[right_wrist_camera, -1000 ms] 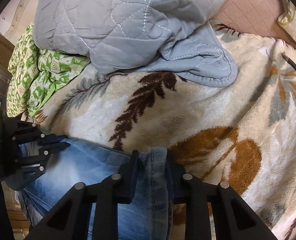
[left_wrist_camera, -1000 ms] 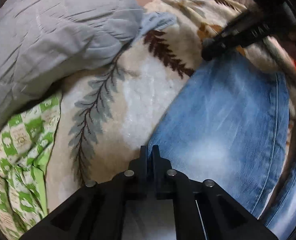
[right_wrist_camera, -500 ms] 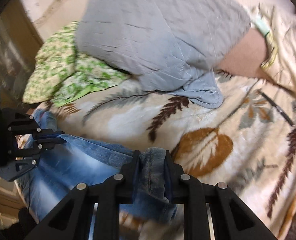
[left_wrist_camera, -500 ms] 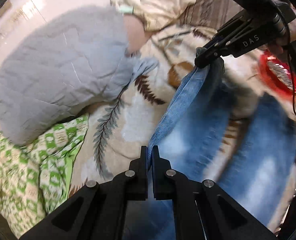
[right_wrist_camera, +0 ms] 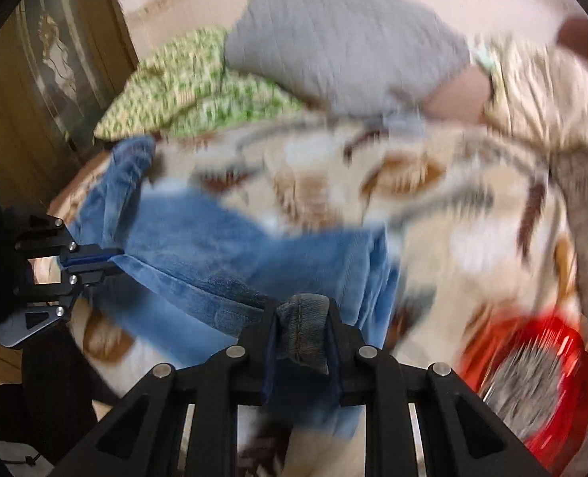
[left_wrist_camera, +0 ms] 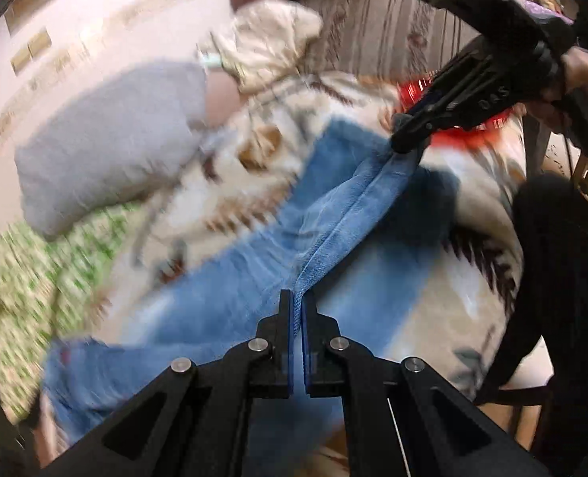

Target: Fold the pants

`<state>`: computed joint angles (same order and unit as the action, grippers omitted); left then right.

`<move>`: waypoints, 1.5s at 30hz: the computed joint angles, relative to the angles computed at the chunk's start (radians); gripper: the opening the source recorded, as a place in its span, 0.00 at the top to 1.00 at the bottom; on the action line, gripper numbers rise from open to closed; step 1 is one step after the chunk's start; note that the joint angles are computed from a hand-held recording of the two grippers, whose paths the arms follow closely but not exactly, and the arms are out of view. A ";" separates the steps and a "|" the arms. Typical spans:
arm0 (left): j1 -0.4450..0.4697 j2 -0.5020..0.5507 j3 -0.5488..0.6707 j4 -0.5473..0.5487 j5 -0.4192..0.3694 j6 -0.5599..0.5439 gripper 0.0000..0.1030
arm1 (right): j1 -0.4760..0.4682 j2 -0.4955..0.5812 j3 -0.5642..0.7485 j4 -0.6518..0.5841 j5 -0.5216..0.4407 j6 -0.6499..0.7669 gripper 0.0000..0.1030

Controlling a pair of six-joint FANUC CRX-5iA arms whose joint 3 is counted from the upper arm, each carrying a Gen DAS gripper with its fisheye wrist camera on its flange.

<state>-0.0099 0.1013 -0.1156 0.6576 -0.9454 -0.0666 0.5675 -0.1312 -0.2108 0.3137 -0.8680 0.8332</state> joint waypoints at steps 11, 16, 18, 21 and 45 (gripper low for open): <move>0.007 0.096 0.047 -0.095 -0.102 0.223 0.96 | 0.038 0.038 -0.082 -0.041 -0.019 -0.130 0.79; 0.005 0.085 0.026 -0.091 -0.076 0.207 0.96 | 0.042 0.047 -0.079 -0.026 -0.028 -0.139 0.79; 0.011 0.066 0.013 -0.047 -0.075 0.196 0.96 | 0.044 0.050 -0.066 -0.014 -0.040 -0.130 0.79; 0.019 0.047 0.009 0.061 -0.086 0.183 0.97 | 0.065 0.016 -0.080 0.117 -0.039 -0.157 0.79; -0.020 0.093 0.044 -0.080 -0.135 0.321 0.74 | 0.030 0.052 -0.088 0.105 -0.148 -0.199 0.23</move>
<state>-0.0299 0.1946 -0.0721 0.5773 -1.0802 0.2544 0.5980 -0.0795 -0.2993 0.4184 -1.0159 0.6341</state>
